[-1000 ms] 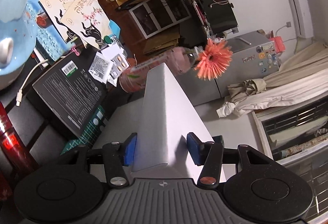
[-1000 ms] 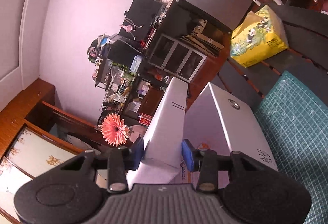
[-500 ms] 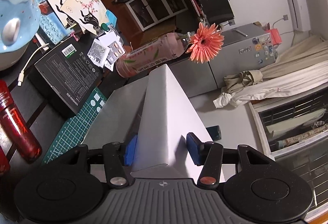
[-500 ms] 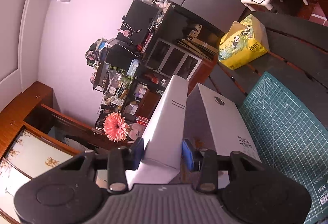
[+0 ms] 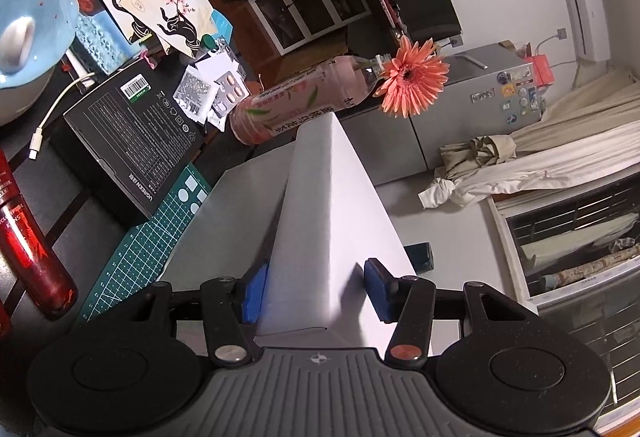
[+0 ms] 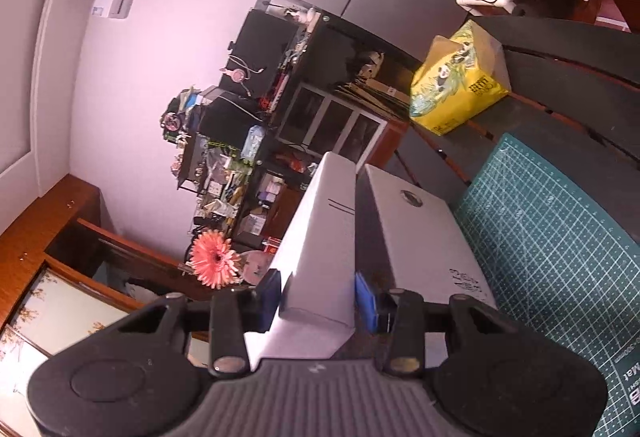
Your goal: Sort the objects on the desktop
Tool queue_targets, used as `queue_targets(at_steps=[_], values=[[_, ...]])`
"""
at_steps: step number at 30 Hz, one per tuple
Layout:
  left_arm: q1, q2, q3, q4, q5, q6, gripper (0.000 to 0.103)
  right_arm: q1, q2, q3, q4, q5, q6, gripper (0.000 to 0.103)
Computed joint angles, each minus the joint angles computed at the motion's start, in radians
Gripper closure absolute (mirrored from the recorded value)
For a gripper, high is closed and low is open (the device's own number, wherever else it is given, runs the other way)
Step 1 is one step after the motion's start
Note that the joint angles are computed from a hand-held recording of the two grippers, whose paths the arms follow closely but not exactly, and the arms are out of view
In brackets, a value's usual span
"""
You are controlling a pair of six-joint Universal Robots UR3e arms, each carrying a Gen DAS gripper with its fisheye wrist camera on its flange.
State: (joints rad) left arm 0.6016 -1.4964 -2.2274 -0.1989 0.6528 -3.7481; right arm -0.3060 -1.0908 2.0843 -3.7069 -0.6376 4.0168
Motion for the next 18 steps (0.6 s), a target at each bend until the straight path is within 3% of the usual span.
queue_targets(at_steps=[18], values=[[-0.031, -0.024, 0.027, -0.023, 0.015, -0.004, 0.052, -0.014, 0.041, -0.016, -0.022, 0.002, 0.053, 0.064]])
